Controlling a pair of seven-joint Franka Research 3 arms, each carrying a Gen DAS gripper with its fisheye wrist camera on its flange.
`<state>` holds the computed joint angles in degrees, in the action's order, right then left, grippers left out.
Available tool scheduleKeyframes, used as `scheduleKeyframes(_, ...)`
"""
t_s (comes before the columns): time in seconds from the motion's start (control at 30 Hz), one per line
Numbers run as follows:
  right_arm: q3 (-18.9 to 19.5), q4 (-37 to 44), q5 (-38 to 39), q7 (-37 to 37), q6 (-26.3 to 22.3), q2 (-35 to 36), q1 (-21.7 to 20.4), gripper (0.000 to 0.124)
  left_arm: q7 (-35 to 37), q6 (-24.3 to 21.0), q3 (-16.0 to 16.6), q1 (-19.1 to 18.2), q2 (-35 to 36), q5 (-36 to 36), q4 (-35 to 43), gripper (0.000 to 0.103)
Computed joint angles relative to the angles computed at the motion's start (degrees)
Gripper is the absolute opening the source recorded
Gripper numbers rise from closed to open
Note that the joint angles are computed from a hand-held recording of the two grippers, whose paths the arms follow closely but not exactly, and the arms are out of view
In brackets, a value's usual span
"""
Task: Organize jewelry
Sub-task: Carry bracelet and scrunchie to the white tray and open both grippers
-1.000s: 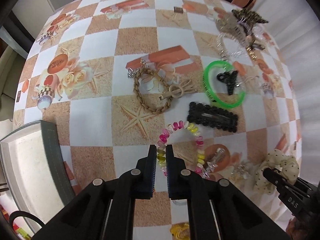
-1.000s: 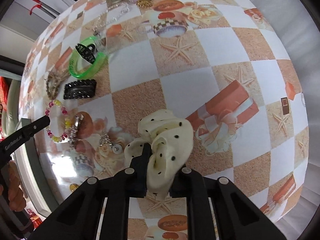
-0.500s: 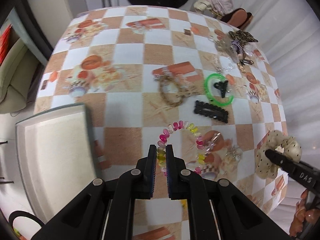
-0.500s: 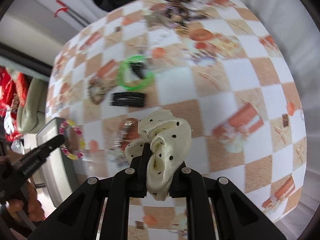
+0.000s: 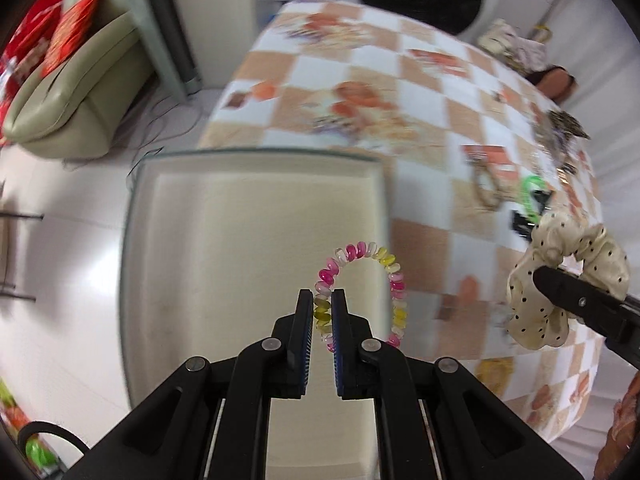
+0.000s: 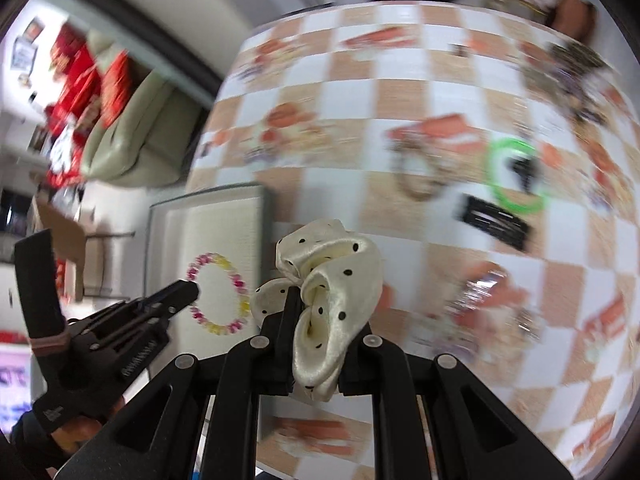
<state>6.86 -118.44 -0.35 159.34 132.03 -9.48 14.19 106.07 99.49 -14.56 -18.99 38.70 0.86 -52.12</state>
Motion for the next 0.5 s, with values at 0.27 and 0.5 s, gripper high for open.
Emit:
scheduleKeyframes(0.27,-2.07,13.37,4.24,-9.31,1.38,14.03,2.03,0.015,-1.64,-2.01,2.42,0.77,5.28,2.98,5.81,0.013)
scheduleKeyframes(0.5,-3.79,20.49,7.99,-14.83,-0.15,21.69,2.63,0.015,-1.07,-2.33,3.09,0.66,7.83,4.55,8.04,0.013)
